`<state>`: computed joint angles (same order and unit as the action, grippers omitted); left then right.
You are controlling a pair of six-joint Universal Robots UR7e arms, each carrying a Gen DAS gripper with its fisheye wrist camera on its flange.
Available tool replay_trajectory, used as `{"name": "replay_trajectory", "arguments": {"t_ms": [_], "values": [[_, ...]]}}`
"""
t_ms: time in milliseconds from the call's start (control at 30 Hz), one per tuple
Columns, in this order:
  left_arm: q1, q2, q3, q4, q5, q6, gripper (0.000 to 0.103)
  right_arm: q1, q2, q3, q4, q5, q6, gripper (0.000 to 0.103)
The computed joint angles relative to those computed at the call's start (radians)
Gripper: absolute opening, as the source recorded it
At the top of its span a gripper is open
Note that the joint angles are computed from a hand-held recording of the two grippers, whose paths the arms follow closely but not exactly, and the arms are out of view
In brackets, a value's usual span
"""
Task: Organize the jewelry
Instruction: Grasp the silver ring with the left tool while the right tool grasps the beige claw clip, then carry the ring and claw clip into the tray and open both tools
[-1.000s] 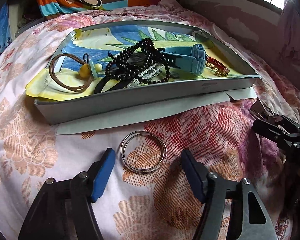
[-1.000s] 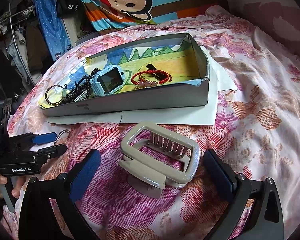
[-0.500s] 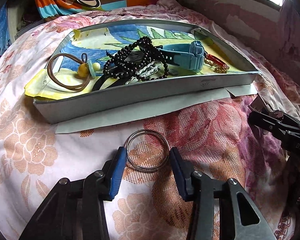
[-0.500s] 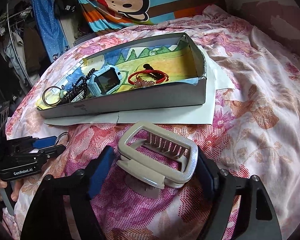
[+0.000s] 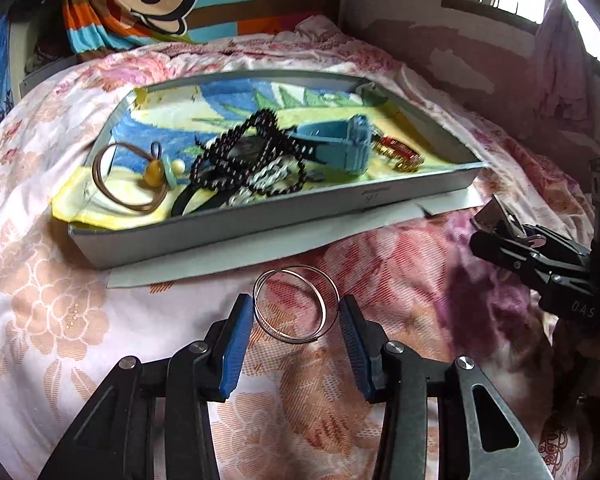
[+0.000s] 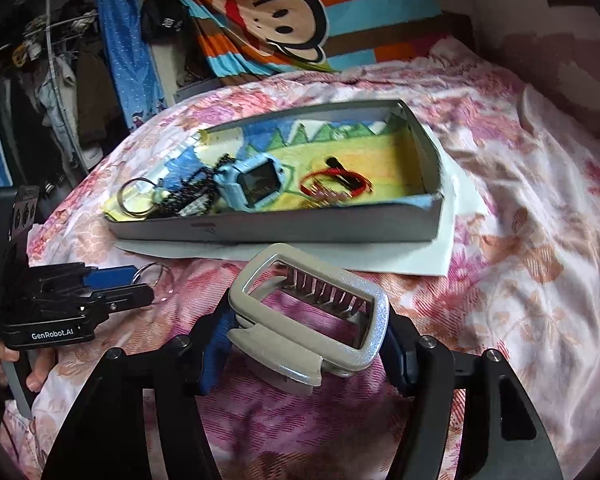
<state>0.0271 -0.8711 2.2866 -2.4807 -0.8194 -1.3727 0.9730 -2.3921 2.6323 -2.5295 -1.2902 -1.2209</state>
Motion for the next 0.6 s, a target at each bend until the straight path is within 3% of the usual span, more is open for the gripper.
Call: {"name": "replay_trajectory", "arguments": {"t_ms": [400, 533, 600], "values": [[-0.049, -0.026, -0.002, -0.031, 0.095, 0.007, 0.042, 0.011, -0.046, -0.020, 0.054, 0.074, -0.037, 0.059], [-0.037, -0.063, -0.036, 0.026, 0.130, 0.015, 0.042, 0.093, 0.022, -0.057, -0.016, 0.080, 0.015, 0.059], [-0.012, -0.078, -0.061, 0.042, 0.152, 0.031, 0.042, 0.165, 0.090, -0.074, -0.095, 0.041, 0.059, 0.059]]}}
